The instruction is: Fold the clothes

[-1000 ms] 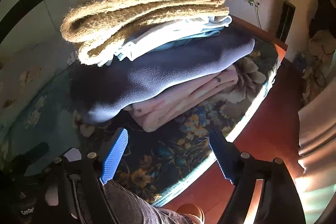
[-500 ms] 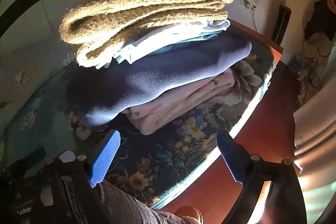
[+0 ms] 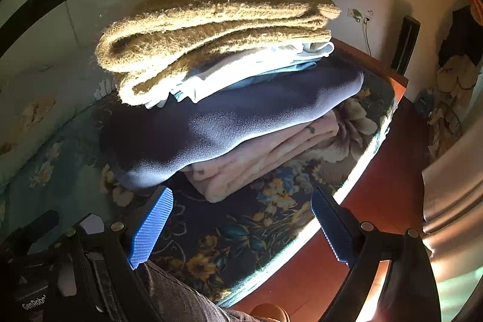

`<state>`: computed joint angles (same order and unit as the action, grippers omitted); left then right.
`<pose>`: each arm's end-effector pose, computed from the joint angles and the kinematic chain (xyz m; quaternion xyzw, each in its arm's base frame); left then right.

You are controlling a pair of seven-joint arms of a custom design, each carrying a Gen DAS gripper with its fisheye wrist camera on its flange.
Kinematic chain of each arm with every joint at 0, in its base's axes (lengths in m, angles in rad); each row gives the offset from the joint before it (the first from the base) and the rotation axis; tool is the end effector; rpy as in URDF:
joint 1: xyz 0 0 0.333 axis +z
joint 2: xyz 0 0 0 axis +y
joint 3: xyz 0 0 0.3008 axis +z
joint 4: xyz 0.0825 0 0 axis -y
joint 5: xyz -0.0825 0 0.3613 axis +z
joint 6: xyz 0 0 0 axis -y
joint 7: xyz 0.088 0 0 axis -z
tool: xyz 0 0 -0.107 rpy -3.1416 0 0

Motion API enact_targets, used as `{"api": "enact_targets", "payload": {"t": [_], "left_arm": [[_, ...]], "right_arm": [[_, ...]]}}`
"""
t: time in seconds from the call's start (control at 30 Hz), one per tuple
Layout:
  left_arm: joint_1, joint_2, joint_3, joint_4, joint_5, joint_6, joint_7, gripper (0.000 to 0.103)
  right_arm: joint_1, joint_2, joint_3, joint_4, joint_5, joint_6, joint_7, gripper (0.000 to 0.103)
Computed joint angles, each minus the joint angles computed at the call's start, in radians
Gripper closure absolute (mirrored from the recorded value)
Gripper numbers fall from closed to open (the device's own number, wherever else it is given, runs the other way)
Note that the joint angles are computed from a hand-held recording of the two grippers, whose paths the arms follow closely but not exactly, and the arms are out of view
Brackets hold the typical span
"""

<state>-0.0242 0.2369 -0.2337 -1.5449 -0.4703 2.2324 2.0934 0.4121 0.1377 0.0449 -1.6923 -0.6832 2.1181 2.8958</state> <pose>0.6258 -0.1623 0.5607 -0.4606 0.8272 -0.3204 0.0296 0.5614 0.2423 0.5390 -0.4441 0.8314 -0.2893 0.1671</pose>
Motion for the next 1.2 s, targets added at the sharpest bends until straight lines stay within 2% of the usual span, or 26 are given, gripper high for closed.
{"api": "enact_targets", "payload": {"t": [0.33,0.5,1.2], "left_arm": [[-0.002,-0.002,0.003,-0.004,0.021,-0.007,-0.005,0.000],[-0.008,-0.018,0.005,-0.027,0.034,0.023,-0.002,0.000],[-0.010,-0.028,0.006,-0.047,0.034,0.043,0.013,0.000]], "right_arm": [[0.002,0.005,0.000,0.004,0.008,-0.013,-0.013,0.009],[0.005,0.005,-0.001,0.004,0.000,-0.024,-0.008,0.009],[0.007,0.004,0.001,0.007,-0.013,-0.047,-0.013,0.009]]}}
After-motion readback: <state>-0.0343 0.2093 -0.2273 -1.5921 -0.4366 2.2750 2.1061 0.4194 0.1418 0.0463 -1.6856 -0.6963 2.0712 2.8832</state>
